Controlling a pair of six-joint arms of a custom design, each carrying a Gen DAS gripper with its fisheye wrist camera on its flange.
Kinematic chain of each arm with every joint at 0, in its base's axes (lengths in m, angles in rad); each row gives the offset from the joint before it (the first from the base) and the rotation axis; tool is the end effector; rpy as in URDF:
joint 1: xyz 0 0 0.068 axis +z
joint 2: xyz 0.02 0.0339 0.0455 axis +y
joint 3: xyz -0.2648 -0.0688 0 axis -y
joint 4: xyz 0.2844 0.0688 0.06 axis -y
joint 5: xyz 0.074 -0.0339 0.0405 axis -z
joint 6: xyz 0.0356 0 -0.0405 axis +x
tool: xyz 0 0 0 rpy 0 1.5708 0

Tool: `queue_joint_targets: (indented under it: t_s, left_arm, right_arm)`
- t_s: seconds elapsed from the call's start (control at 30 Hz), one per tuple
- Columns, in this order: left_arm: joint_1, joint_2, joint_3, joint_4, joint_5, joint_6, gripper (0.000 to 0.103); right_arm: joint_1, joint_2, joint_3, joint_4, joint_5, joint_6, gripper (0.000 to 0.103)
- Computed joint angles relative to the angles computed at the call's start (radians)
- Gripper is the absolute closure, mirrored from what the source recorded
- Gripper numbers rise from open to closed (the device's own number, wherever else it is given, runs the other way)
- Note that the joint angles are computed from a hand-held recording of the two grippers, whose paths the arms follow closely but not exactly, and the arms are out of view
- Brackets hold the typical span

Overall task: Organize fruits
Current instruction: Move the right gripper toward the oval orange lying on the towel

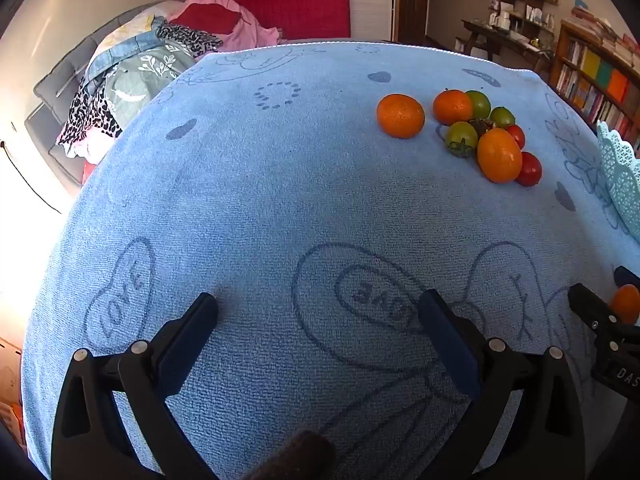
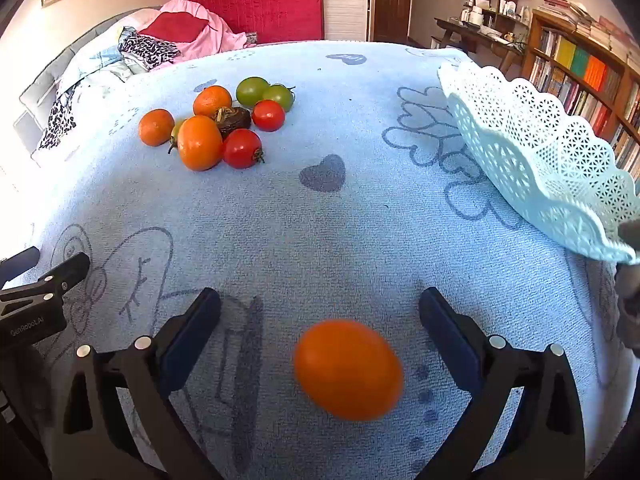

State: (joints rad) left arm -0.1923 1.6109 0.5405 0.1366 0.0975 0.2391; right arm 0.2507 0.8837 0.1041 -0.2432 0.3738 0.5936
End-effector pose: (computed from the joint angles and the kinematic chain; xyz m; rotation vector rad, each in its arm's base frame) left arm 0.2789 -0.0578 0.0694 0.5746 2.4343 -0.1027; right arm 0.1508 0.0252 0.0695 0.5555 2.4322 -0.1429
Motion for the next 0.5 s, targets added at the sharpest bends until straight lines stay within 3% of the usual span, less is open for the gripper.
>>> queue_joint_targets:
  t_s: [0.5]
  left_arm:
    - [-0.023, -0.008, -0.009, 0.01, -0.038, -0.003, 0.005]
  right_arm:
    - [0.002, 0.002, 0.002, -0.002, 0.002, 0.001, 0.002]
